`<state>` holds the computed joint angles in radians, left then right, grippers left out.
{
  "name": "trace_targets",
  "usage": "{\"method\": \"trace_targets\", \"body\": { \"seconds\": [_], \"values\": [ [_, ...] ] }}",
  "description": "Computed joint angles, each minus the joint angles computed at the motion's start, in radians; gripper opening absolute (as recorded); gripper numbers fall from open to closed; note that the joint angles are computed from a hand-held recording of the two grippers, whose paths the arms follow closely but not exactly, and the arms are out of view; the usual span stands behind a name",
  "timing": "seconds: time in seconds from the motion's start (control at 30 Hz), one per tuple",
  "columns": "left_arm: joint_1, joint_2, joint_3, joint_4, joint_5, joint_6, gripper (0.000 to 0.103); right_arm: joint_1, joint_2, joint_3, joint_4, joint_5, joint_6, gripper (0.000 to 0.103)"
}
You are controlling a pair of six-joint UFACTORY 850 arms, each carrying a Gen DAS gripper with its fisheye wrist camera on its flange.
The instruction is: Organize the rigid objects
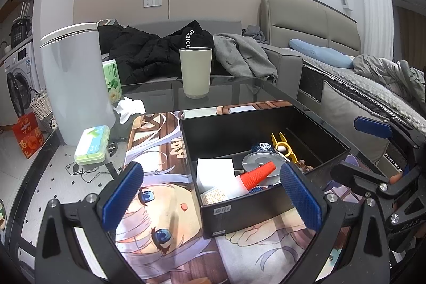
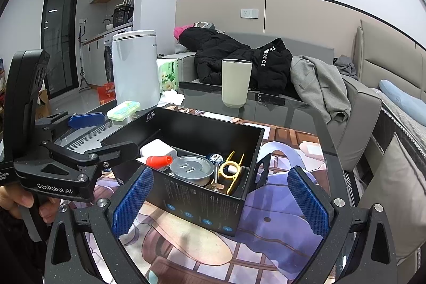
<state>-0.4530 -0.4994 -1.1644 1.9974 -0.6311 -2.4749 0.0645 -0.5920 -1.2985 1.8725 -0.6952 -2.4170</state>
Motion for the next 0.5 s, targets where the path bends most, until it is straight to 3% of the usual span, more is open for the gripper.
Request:
{"method": "trace_targets", "body": {
  "seconds": [0.5],
  "values": [
    [-0.005, 0.005, 0.011, 0.025, -0.015, -0.019, 0.103, -0.001, 0.001, 0.004, 0.006, -0.002, -0.008, 0.103]
  ]
}}
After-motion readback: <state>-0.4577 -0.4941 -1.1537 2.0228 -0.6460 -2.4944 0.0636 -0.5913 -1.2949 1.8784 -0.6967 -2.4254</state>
